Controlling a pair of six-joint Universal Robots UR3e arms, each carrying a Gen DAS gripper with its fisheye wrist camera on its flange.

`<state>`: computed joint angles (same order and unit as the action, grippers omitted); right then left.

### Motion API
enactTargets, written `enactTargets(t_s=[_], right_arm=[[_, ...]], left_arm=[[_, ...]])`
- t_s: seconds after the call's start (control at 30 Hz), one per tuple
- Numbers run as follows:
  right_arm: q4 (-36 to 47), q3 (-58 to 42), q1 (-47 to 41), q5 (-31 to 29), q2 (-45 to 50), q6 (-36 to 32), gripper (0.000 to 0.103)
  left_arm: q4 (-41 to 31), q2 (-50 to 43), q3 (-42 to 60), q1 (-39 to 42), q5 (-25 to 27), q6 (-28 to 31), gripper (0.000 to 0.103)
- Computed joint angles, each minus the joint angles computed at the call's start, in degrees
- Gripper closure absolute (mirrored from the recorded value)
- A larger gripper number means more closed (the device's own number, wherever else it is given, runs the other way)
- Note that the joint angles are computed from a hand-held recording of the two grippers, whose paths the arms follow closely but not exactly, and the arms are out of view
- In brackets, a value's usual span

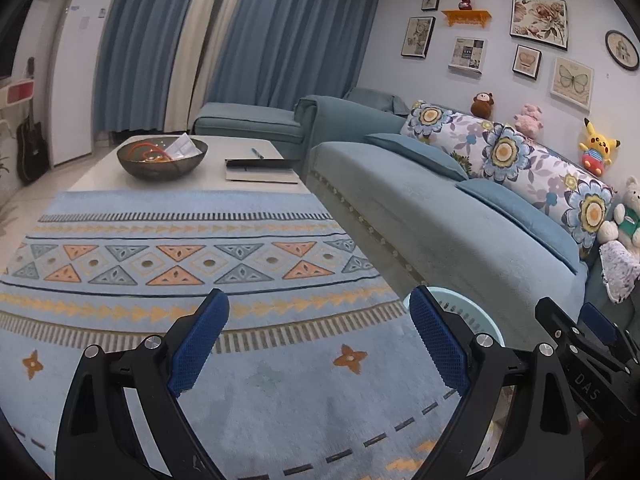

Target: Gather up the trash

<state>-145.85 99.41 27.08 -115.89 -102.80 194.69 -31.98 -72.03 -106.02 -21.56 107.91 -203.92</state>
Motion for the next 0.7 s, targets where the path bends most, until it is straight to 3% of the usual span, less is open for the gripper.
enactTargets(t_s=[0.7], right_arm=[[0.29, 0.17, -0.88, 1.56, -0.57, -1.08, 0.019]], left_arm=[[0.37, -0.23, 0.25, -0.98, 1.49, 0.64, 0.014]])
